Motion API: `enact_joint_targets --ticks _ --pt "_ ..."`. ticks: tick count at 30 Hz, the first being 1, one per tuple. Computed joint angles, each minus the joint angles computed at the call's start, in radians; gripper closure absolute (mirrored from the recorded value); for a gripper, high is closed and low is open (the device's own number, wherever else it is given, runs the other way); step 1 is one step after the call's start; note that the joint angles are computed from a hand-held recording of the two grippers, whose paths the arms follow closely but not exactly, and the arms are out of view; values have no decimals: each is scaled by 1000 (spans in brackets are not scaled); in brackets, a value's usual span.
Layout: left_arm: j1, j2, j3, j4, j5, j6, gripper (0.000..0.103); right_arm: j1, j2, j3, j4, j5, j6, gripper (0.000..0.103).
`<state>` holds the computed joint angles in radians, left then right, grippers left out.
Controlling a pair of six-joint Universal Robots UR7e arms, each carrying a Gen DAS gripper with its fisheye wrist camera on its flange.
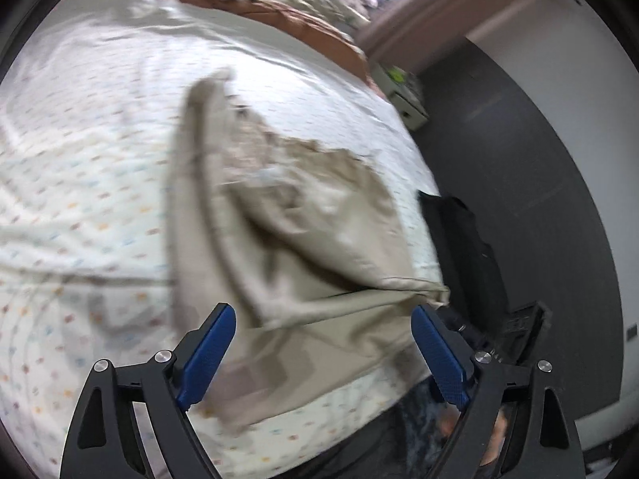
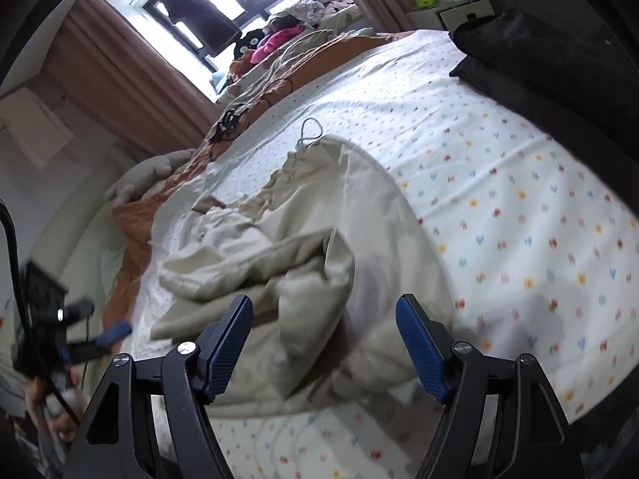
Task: Fold large clothes
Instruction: 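Press the folded jacket edge with the left tool while the right tool grips the jacket, then grasp the jacket near the white hanger loop with the right tool, then release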
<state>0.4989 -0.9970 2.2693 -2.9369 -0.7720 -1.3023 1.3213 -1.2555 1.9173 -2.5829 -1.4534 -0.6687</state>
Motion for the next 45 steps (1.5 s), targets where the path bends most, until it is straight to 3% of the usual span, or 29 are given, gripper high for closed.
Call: enact_joint_targets --ticks 1,2,4,7,11,14,18,21,24,26,31,34,39,45 --pt "-5 -10 24 5 11 -34 13 7 6 -1 -21 -11 -8 64" --pt "-11 -15 46 6 23 -68 13 9 9 -6 -13 -14 -12 75" --pt "-17 -20 74 38 44 -143 13 6 8 -7 -27 -15 -3 83" --pt "-6 -3 104 10 20 -171 23 -11 -14 3 -31 1 -3 87" --pt "32 40 98 -21 -58 -156 52 -40 -45 25 -25 30 4 89" --pt "45 74 90 -81 -77 -107 61 -60 -65 41 -32 46 18 89" --pt "54 96 68 -106 -84 -50 62 -85 -80 52 -37 53 29 89" --pt "75 110 55 -120 -94 -19 62 -105 -55 39 -31 15 45 89" --pt "91 118 46 -119 -86 -12 61 -114 -26 16 -19 -36 66 76" --pt "96 123 45 -133 -76 -2 60 -97 -36 26 -59 -72 44 60" --pt "99 145 67 -219 -73 -1 58 -24 -66 33 -113 -114 -59 59" --pt "94 149 91 -273 -69 5 58 28 -72 32 -96 -114 -126 45" --pt "69 116 150 -316 -32 -20 58 121 -36 36 -73 -146 -204 45" --pt "37 31 235 -295 13 -87 58 231 50 60 -104 -245 -275 45"
